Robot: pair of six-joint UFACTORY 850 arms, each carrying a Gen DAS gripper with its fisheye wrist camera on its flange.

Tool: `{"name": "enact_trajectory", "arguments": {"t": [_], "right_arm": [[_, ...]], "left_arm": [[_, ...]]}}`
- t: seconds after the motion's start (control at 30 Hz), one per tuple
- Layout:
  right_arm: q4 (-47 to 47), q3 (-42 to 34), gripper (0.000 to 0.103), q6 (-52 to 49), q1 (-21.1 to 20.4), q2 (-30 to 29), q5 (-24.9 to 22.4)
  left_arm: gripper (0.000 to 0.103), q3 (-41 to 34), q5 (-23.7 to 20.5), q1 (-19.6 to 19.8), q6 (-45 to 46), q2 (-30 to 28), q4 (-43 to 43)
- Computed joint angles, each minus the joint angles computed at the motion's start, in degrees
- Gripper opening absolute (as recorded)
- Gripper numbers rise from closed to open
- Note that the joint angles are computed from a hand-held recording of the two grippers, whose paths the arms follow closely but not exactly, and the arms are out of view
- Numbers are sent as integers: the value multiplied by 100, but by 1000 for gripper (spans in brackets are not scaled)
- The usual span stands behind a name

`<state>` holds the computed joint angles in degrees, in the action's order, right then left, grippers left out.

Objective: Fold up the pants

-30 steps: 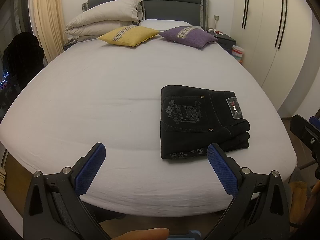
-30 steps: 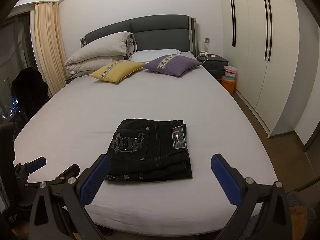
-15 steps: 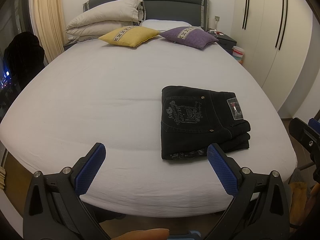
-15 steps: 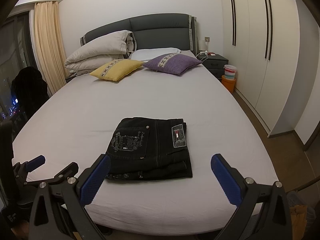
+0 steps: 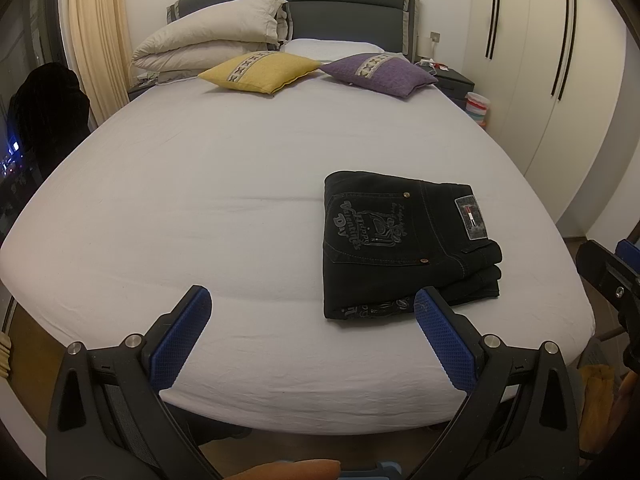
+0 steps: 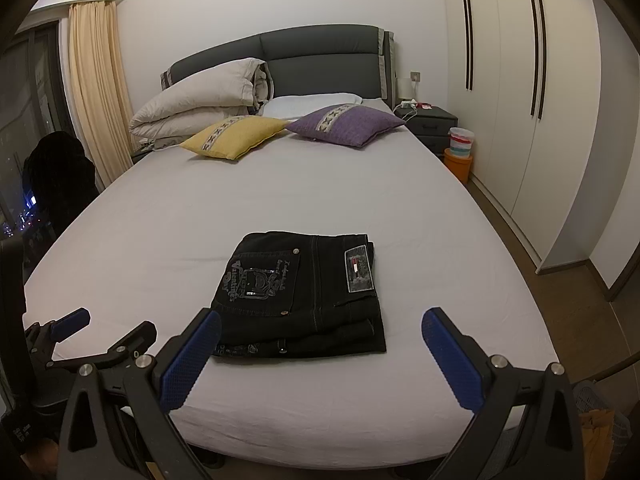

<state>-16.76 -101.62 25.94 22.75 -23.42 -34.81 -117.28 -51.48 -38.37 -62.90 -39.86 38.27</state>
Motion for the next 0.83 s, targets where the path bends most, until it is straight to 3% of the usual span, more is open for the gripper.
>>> {"name": "enact_trajectory", "arguments": {"t": [0.83], "right_arm": [[259, 78, 103, -318, -128, 48, -10]], "left_arm": [[103, 133, 122, -33, -190, 74, 186]]}}
